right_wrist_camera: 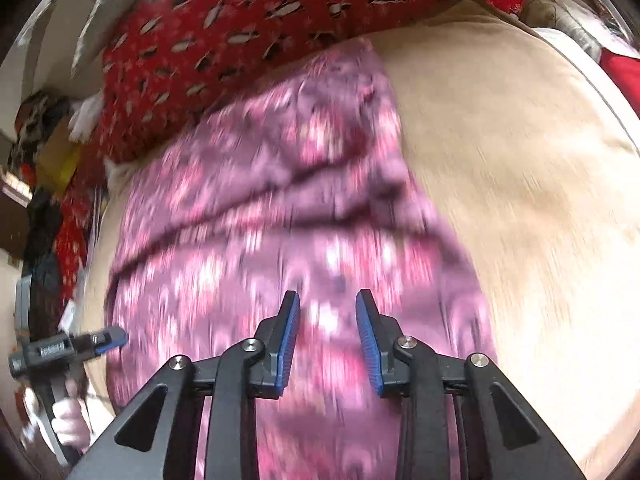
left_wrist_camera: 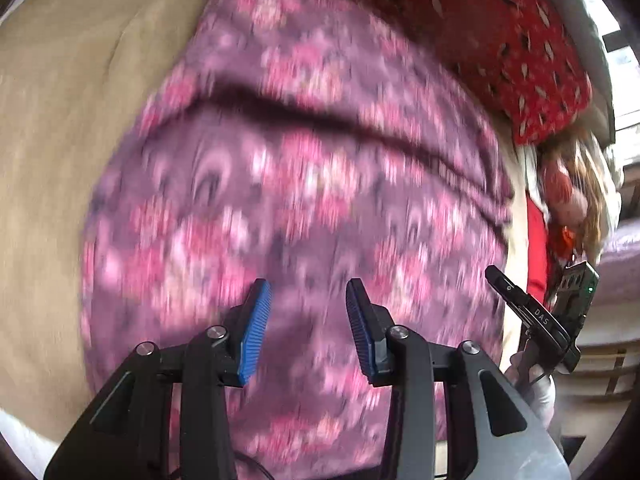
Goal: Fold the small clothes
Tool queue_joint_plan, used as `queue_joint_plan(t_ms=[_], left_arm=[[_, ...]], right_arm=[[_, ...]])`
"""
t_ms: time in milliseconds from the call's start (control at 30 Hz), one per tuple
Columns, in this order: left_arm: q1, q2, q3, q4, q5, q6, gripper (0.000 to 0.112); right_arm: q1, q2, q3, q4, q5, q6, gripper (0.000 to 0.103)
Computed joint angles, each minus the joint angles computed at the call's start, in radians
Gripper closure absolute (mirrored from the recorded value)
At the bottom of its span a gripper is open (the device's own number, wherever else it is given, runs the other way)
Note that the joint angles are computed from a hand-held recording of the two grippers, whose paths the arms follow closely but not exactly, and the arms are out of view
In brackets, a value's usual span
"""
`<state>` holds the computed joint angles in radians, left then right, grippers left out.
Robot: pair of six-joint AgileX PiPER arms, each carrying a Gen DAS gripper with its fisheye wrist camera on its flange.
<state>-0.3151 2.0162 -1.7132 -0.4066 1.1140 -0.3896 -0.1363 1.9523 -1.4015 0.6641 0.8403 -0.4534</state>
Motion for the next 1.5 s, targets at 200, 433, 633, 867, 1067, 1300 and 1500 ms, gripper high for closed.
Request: queue_joint_plan(t_ms=[200,433,633,867,1067,1300,1500], left_arm=[[-0.044,-0.147,0.212,-0.021,-0.015,0.025,0.075],[-0.006,-0.344,0.448,-0.101,-0.012,0.089,0.075],[0.104,-0.510,0.648,-0.067,-0.017,0.087,0.075],[0.093,-0.522,0.794,-0.132,-0.044,0.116,0.065],[0.006,-0.470,0.842,-0.159,-0.090,0.107,0.065],[0.008,-0.535,0.865,-0.218,-0.098,0.207,0.109],[0.134,-0.651,0.841,-0.402,-0.033,0.378,0.109]], right_arm=[[-0.084,-0.222,0.334,0.084,-0.013,-0.165,0.071],[-0.247,-0.433,0.585,0.126,0.031,-0.284,0.070],[-0.433,-0.586,0.681,0.035,0.031,-0.353,0.062],[-0.547,-0.544,0.720,0.053,0.090,-0.474,0.054],[-0.512,-0.540,0.747,0.066,0.107,-0.537,0.051],[-0.512,-0.524,0.722,0.021,0.174,-0.594,0.093],[-0.585,-0.538,0.682,0.123,0.371,-0.675,0.094]])
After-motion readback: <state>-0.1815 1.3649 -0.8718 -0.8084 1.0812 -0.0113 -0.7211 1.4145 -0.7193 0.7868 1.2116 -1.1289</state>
